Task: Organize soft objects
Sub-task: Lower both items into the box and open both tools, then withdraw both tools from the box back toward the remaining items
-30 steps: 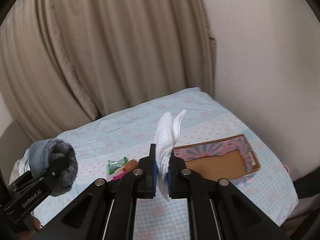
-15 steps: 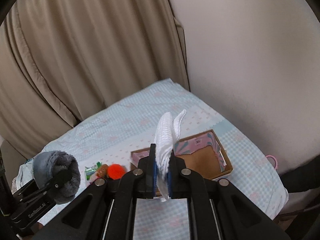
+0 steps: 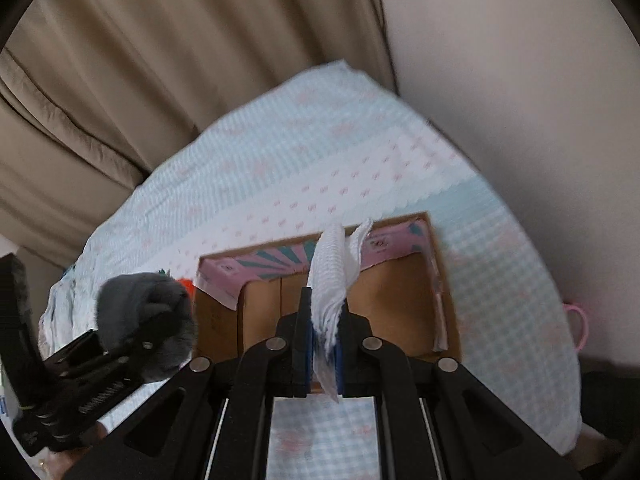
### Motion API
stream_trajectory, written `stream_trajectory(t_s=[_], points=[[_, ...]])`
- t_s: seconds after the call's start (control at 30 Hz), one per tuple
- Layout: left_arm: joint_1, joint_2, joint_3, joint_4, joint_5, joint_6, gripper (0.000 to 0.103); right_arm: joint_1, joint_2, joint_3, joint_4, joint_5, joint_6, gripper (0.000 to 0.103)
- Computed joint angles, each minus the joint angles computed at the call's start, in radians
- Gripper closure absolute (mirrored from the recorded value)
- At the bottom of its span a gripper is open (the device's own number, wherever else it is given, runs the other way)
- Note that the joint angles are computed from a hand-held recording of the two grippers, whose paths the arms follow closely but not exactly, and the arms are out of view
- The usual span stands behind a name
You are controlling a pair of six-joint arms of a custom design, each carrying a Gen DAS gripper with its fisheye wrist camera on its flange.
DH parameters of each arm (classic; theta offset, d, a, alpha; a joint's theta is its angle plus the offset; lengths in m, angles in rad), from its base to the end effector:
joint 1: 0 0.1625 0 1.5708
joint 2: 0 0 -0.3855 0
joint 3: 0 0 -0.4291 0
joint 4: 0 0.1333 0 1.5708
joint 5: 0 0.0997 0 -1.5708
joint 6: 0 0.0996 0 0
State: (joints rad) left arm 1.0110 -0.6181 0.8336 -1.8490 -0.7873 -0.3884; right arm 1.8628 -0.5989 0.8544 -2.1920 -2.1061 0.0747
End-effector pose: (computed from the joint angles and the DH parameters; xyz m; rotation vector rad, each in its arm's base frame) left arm -0.2721 -0.8176 0.2300 0.1759 2.4143 -0.5240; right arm 0.3258 -0.7973 0.2270 0.1519 -2.6166 0.6068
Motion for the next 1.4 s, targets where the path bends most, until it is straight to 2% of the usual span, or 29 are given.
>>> stream_trajectory(t_s=[0.27,0.3,0.33,0.37,0.43,0.47,0.53,0.57,0.67,0.83,0.97,1.4], points=[[0.051,0.142,-0.174,0.174,0.017,0.003,0.051,-0.074,0.152,-0.211,0.200,0.097,-0.003,0.096],[0.054,0.156,-0.191,0.183,0.021,0.007,0.044,-0.080,0.171,-0.239,0.227,0.108,-0.005,0.096],[0.054,0.164,-0.202,0.190,0.024,0.010,0.031,-0.085,0.191,-0.271,0.251,0.116,-0.006,0.096],[0.053,0.177,-0.223,0.214,0.037,0.003,0.024,-0.088,0.201,-0.288,0.264,0.119,-0.008,0.096],[0.048,0.184,-0.233,0.227,0.062,0.007,0.000,-0.091,0.249,-0.370,0.335,0.113,-0.008,0.095],[0.047,0.183,-0.230,0.229,0.070,0.013,0.000,-0.088,0.288,-0.441,0.396,0.093,-0.005,0.090],[0.047,0.181,-0.231,0.244,0.065,0.019,0.000,-0.086,0.321,-0.501,0.443,0.066,-0.022,0.042],[0.048,0.180,-0.228,0.249,0.065,0.022,0.000,-0.088,0.312,-0.487,0.432,0.071,-0.037,0.000],[0.047,0.168,-0.213,0.261,0.067,0.016,0.000,-0.094,0.262,-0.396,0.363,0.079,-0.053,0.000],[0.043,0.167,-0.229,0.282,0.066,-0.014,0.000,-0.095,0.223,-0.327,0.307,0.087,-0.050,0.000],[0.030,0.155,-0.223,0.294,0.098,-0.032,0.000,-0.087,0.203,-0.302,0.281,0.090,-0.044,0.000],[-0.036,0.002,-0.028,0.123,0.096,-0.003,0.000,-0.028,0.089,-0.166,0.152,0.041,-0.087,0.000]])
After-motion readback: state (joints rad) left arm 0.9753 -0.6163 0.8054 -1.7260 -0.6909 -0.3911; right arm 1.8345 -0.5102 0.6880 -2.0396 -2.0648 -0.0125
